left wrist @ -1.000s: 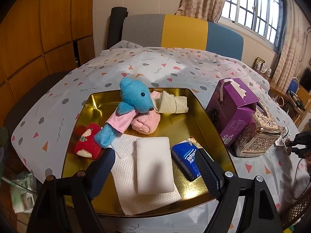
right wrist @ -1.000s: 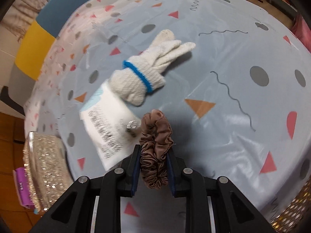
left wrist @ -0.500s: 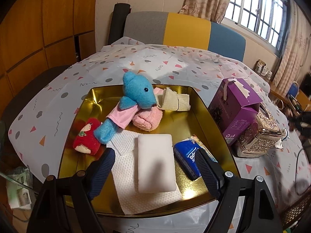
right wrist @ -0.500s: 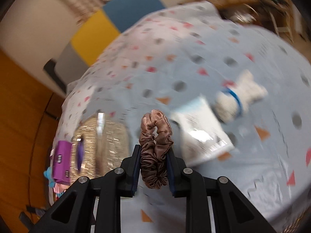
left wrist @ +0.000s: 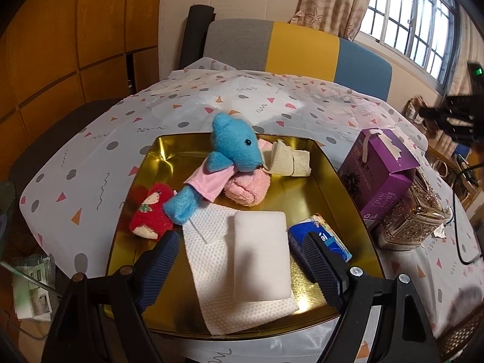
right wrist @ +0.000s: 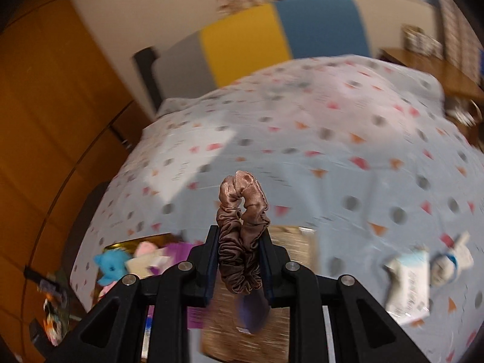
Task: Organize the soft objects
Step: 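Carry the scrunchie into the gold tray with the right tool and release, then move both tools back over the glove and wipes pack on the bed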
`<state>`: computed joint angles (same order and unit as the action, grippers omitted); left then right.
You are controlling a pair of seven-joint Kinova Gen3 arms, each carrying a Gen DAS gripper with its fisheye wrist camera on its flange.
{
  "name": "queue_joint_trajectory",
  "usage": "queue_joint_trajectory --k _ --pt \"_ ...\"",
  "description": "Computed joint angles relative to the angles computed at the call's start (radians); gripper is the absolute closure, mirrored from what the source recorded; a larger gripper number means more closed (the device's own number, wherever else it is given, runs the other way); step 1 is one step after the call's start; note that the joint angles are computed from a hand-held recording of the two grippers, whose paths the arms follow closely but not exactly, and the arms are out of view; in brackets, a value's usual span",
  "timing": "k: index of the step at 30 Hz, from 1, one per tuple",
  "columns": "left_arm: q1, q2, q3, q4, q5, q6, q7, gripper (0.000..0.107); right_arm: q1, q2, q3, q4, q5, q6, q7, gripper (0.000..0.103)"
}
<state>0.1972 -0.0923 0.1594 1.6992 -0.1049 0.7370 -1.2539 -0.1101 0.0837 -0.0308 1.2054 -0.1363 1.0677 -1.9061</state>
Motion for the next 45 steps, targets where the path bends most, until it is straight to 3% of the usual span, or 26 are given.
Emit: queue_joint_trajectory --k 7,12,20,28,35,45 --pt "-0.012 -0.009 0.008 0.001 -0.048 0.006 0.047 0.022 -0.13 0.075 -0.075 -0.089 0.038 0.021 0.087 0.08" --pt "-0.022 -0.019 0.028 0.004 -0.118 0.013 0.125 0.019 -0.27 0.101 -0.108 -0.076 0.151 0.042 0.117 0.08" --pt "-0.031 -0.042 0.054 0.015 -0.228 0.022 0.222 0.013 -0.402 0.181 -0.101 -0.049 0.236 0.079 0.036 0.078" --pt "-0.032 -0.048 0.059 0.02 -0.26 0.03 0.25 0.009 -0.429 0.216 -0.093 -0.034 0.244 0.068 0.0 0.077" --pt "-0.03 -0.049 0.056 0.02 -0.252 0.034 0.239 0.009 -0.431 0.212 -0.089 -0.031 0.245 0.037 -0.031 0.063" --pt "-0.025 -0.05 0.062 0.018 -0.254 0.043 0.241 0.009 -0.49 0.158 -0.087 0.019 0.382 0.023 -0.107 0.061"
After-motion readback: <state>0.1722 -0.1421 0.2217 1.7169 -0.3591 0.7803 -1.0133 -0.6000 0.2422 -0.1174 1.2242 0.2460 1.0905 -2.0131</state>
